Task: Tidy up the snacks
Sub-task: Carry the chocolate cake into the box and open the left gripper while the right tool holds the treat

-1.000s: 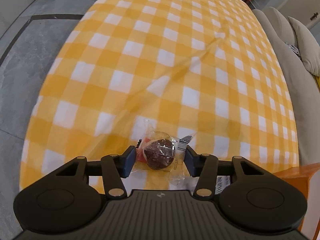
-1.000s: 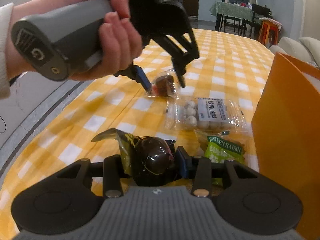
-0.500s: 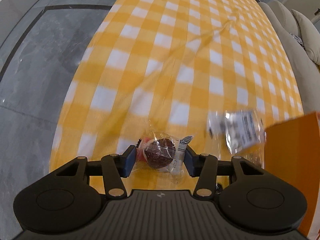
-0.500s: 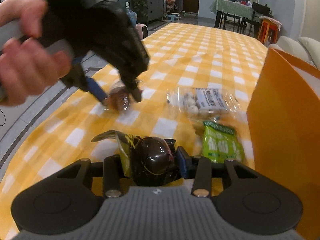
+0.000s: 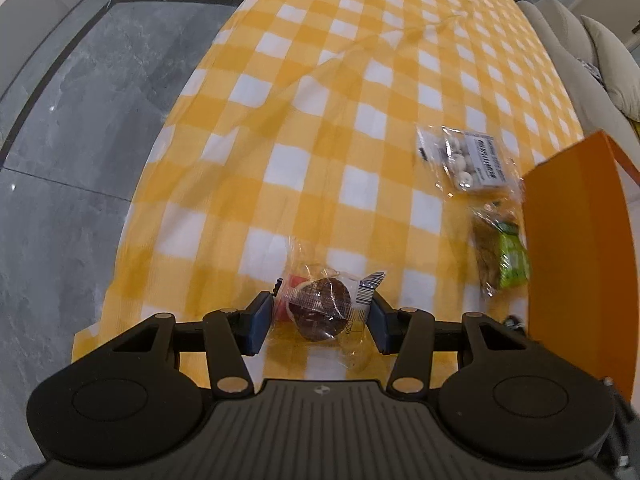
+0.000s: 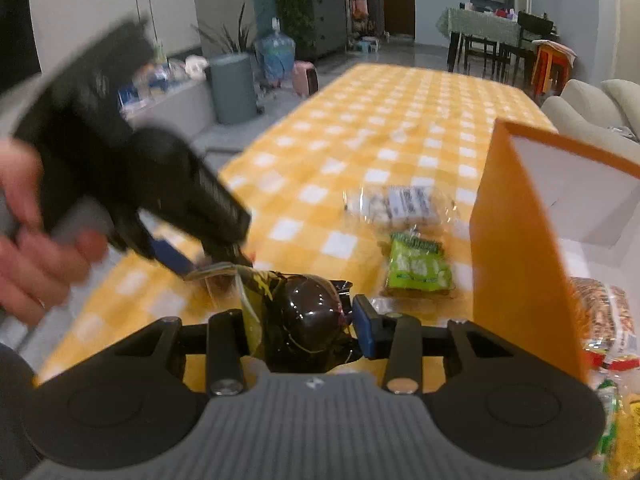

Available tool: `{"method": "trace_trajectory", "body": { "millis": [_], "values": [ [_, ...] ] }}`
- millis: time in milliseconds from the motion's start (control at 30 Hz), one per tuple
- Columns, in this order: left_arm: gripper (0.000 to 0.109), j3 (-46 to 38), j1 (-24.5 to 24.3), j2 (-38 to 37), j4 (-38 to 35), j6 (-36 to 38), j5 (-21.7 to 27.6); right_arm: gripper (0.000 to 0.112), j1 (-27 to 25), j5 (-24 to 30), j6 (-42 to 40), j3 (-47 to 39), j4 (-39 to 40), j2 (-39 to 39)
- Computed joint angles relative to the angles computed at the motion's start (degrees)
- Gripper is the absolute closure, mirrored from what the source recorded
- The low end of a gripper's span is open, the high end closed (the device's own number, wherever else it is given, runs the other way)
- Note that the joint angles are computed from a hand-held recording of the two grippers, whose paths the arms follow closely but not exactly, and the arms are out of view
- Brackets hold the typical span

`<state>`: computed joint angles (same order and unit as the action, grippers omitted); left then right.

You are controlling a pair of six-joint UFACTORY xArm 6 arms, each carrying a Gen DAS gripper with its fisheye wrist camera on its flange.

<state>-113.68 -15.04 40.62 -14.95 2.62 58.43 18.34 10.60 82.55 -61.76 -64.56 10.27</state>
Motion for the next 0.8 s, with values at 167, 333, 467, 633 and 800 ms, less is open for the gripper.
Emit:
{"method": "trace_trajectory", "body": {
  "millis": [167, 333, 467, 633, 800],
  "values": [
    [0.052, 4.5, -0.4, -4.6, -1.5, 0.5, -3.0, 0.072, -1.3, -1.9, 8.5, 3.9, -6.9, -6.8],
    [0.052, 7.1, -1.5, -9.5, -5.5, 0.8, -6.3, 0.072, -4.9, -2.8, 20.6, 6.0, -20.7, -14.3],
    [0.052, 7.0, -3.9, -11.9, -8.7, 1.7, -7.1, 0.072, -10.0, -3.4, 21.0, 7.9, -21.8, -19.6],
    [0.052, 3.0, -8.1, -11.2, -12.6, 3.1, -5.3, 0.072, -17.8, -2.8, 28.8, 12.7, -29.2, -27.4],
    [0.052, -5.5, -13.3, -5.7, -13.4, 4.1, -1.4, 0.072, -26.1, -4.7, 36.6, 18.4, -34.1, -33.4]
  ]
}}
